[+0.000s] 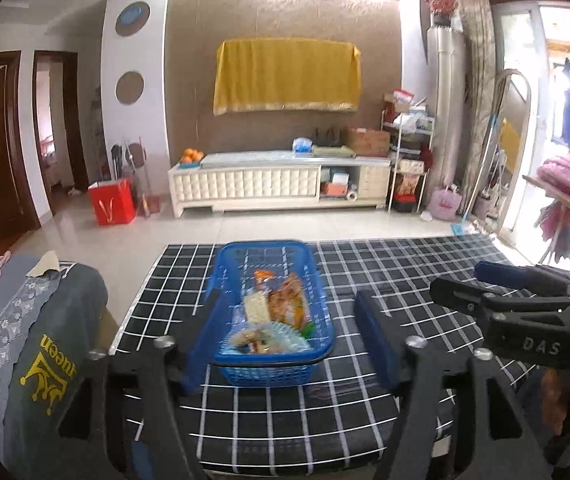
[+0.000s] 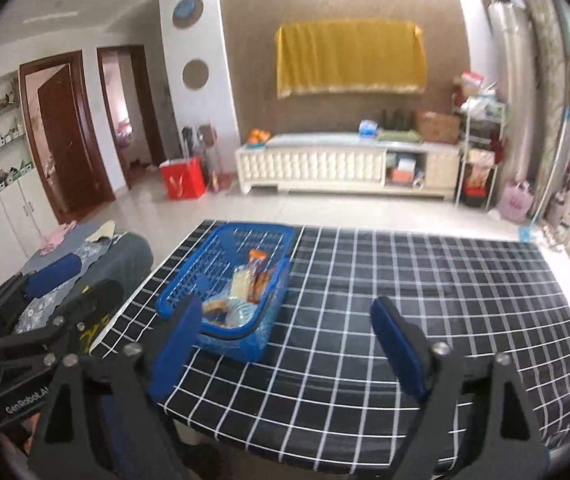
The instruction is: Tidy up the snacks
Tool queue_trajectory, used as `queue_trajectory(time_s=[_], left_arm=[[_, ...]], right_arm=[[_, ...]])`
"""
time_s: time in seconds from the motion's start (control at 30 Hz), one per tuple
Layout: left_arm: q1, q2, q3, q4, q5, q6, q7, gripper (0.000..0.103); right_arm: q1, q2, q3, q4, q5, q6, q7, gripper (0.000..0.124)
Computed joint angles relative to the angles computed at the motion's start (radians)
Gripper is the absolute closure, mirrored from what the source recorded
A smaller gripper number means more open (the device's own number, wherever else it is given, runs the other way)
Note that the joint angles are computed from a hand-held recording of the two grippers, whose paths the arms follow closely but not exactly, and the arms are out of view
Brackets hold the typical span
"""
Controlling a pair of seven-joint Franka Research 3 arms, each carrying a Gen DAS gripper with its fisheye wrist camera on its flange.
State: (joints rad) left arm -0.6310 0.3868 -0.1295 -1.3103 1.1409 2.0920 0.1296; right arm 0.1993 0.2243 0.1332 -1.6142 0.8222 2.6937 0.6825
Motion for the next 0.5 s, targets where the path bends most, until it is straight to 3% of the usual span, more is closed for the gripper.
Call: queue_trajectory(time_s=[0.07, 0.2, 0.3, 0.4, 0.43, 0.5], left_arm=[[-0.020, 0.002, 0.002, 0.001, 0.041, 0.008, -0.020, 0.031], [-0.042, -0.013, 0.001, -0.024, 0.093, 0.001, -0.069, 0.031], [-0.045, -0.038, -0.009, -0.064, 0.118, 0.006, -0.122, 0.020], [-0.040, -0.051, -0.025, -0.089, 0.129, 0.023, -0.153, 0.018], [-0.043, -0.047, -0.029, -0.086, 0.134, 0.016, -0.151, 0.016], [-0.058, -0.037, -0.035, -0.076, 0.143, -0.022, -0.143, 0.000]], right_arm=[[-0.012, -0.044, 0.012, -0.064, 0.075, 0.062, -0.075, 0.021], [-0.007, -0.096, 0.006, -0.138, 0.168, 0.128, -0.174, 0.021], [0.011, -0.128, -0.007, -0.191, 0.180, 0.176, -0.199, 0.021], [0.022, -0.157, -0.014, -0.235, 0.247, 0.222, -0.257, 0.021], [0.026, -0.167, -0.017, -0.247, 0.270, 0.232, -0.277, 0.021], [0.033, -0.175, -0.026, -0.255, 0.300, 0.232, -0.301, 0.021]])
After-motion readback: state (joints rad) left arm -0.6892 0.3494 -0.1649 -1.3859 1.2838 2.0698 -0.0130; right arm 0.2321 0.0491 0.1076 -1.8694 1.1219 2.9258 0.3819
